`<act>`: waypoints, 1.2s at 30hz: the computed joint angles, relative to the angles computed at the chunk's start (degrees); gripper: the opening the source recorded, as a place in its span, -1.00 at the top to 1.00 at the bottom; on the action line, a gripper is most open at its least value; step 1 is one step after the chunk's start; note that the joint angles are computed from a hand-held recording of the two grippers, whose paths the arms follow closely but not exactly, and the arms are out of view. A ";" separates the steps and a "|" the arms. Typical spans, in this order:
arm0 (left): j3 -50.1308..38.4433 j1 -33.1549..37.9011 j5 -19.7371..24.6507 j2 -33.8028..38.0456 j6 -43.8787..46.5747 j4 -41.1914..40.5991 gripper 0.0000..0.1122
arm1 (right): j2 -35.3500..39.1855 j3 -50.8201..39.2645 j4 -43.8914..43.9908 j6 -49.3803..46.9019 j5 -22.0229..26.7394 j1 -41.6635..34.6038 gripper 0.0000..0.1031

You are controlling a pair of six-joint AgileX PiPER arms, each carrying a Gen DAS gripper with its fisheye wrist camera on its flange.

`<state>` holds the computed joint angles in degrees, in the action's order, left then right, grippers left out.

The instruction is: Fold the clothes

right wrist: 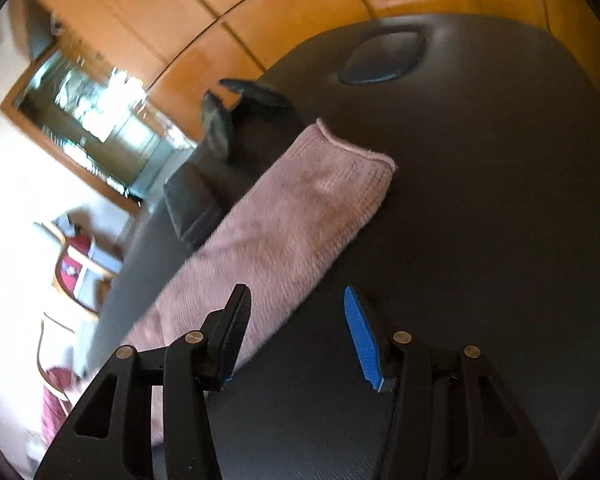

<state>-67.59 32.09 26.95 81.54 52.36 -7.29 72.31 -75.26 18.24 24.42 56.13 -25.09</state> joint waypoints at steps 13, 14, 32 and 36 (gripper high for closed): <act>-1.06 1.48 1.73 0.61 3.31 -4.18 0.48 | 3.78 6.14 16.55 -3.71 -11.65 -5.47 0.88; -1.19 1.60 1.97 0.69 3.48 -4.49 0.48 | 3.85 6.44 18.20 -5.45 -11.75 -5.94 0.88; -8.45 7.52 12.87 4.28 9.18 -16.73 0.44 | 10.12 -27.91 -19.07 16.47 -8.33 42.22 0.88; -7.89 7.03 12.33 3.95 8.53 -16.20 0.44 | 20.63 -42.38 -25.85 18.71 -5.31 57.42 0.89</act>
